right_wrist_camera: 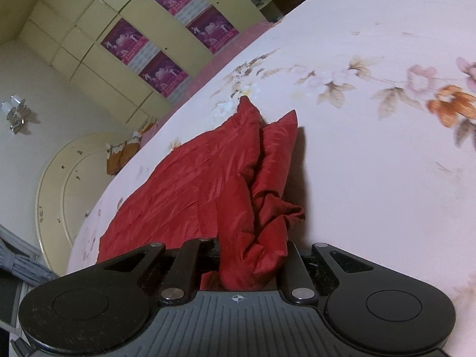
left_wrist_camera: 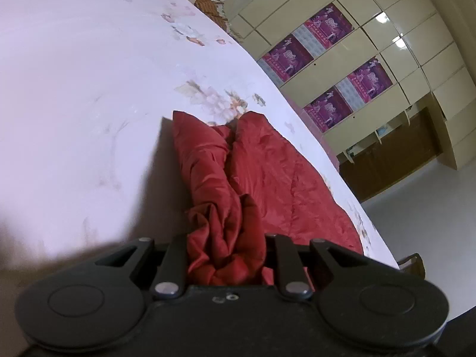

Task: Fold large clothes

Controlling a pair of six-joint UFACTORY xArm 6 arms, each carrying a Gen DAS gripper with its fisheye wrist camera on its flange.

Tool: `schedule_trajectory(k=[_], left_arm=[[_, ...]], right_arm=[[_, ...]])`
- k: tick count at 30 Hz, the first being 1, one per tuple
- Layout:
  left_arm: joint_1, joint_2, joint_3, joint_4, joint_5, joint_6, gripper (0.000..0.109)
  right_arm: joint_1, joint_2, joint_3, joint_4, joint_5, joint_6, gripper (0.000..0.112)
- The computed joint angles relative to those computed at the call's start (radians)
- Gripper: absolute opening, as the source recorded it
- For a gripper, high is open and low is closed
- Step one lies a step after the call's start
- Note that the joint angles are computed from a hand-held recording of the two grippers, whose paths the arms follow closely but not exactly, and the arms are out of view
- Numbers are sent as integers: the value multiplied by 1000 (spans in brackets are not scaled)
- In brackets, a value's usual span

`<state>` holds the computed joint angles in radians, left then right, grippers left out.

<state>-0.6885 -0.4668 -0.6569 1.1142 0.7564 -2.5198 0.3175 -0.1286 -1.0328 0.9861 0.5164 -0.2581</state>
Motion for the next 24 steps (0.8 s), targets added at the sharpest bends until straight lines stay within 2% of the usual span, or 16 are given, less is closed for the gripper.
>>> schedule_trajectory(k=[5,11,13,15,18,19,20,21,22,24], left_arm=[[-75,-23,11,-24,71,-15,17],[-65,-9,3,-49,66,36,19],[-55,-2,7,-42,54,33,24],[-56,1,22,-5,46,-12,31],[-70,-9,58,87,42,-142,35],[-69,-22,73,110,33,-170,38],[-68,-30,80,125,27,-194,40],[-66,-40,90,147,17,-224,47],[-63,-49,98,169,9,-248,50],[-60,-50,100,173,4,-250,50]], right_arm=[[-23,-77,76,7,28,-10,12],[-29,-95,105,-7,37,11,12],[-22,-73,92,-21,27,31,12],[-17,-56,87,-9,14,28,12],[-17,-39,88,-15,8,23,13],[-20,-39,87,-12,10,6,17],[-23,-41,87,-52,10,28,35],[-21,-52,98,-111,-11,74,40],[-22,-78,120,-180,-47,128,44],[-19,-131,166,-347,-135,245,44]])
